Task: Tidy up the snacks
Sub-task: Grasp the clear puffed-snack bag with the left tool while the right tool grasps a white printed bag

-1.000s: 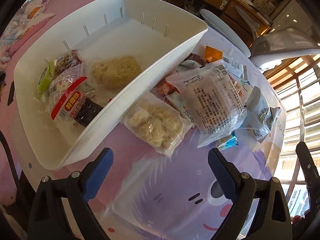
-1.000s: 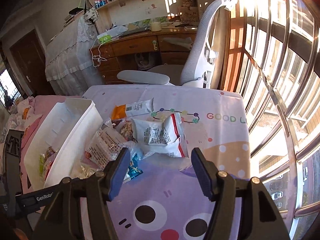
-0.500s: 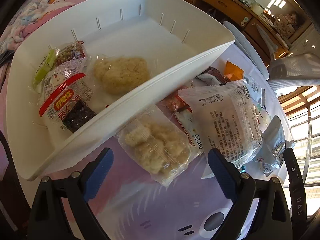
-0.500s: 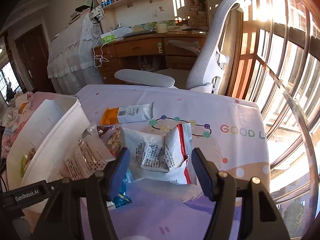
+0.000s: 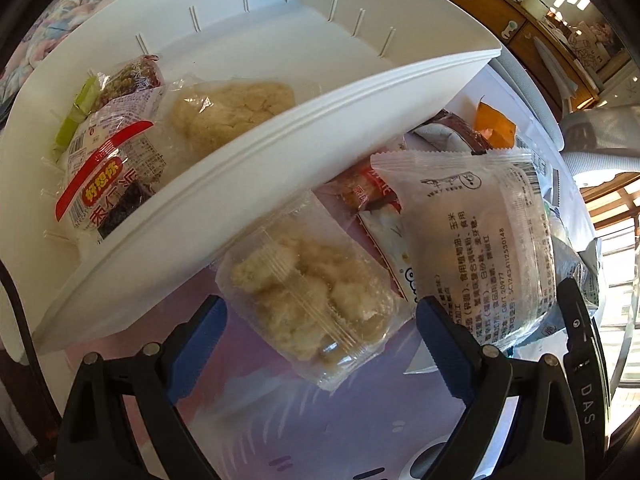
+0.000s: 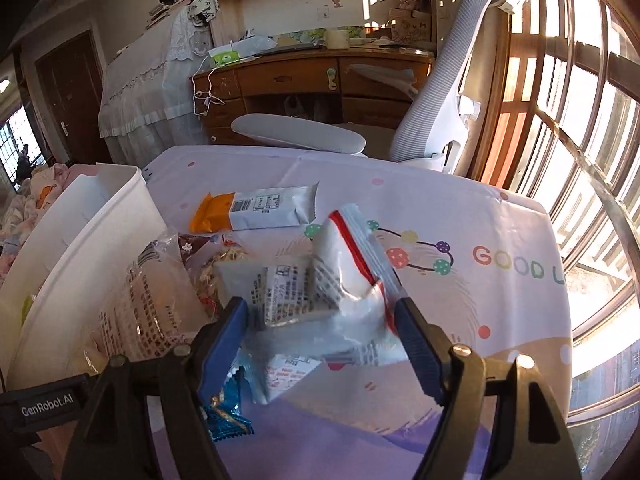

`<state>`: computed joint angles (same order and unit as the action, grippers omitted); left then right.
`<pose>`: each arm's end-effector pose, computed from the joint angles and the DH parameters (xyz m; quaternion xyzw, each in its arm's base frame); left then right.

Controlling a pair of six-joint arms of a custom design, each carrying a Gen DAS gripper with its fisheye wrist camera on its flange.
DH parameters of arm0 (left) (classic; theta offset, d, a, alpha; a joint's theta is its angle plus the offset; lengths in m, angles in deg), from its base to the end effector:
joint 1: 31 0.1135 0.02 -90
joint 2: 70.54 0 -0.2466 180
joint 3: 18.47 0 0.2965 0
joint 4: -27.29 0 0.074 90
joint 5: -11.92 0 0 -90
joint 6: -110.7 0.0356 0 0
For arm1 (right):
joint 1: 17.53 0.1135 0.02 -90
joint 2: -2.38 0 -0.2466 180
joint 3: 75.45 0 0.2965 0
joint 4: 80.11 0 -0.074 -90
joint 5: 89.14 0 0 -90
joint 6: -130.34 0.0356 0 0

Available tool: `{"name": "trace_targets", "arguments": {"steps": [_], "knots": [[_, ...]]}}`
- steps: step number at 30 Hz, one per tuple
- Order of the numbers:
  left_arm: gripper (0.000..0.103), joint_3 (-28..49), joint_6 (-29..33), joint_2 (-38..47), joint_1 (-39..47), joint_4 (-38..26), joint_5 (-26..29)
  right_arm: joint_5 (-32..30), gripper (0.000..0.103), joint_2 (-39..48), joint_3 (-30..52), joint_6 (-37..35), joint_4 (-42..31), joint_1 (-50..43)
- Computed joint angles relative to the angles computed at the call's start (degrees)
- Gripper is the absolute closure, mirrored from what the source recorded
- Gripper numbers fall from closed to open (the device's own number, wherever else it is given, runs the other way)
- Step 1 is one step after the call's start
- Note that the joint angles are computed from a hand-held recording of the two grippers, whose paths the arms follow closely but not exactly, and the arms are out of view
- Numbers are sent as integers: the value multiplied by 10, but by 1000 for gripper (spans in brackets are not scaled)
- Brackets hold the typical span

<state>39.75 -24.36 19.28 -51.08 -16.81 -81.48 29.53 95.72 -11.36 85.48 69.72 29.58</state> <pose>0.2814 -0.1006 0.0986 -0.2181 0.9675 -0.0422 0.1207 0.2484 0.2423 0.1242 0.0492 0.9356 0.0186 0.3492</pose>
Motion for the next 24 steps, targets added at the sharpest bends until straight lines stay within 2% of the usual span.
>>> {"name": "trace_targets", "arguments": {"steps": [4,13,24], "knots": [[8,12,2,15,6,-1,-1,21,22,20,11,-17,7,8],[10,51,4,68,10,-3,-2,20,21,28,13,-36,21,3],[36,50,22,63,22,3,9,2,23,43,24,-45,13,-8]]}}
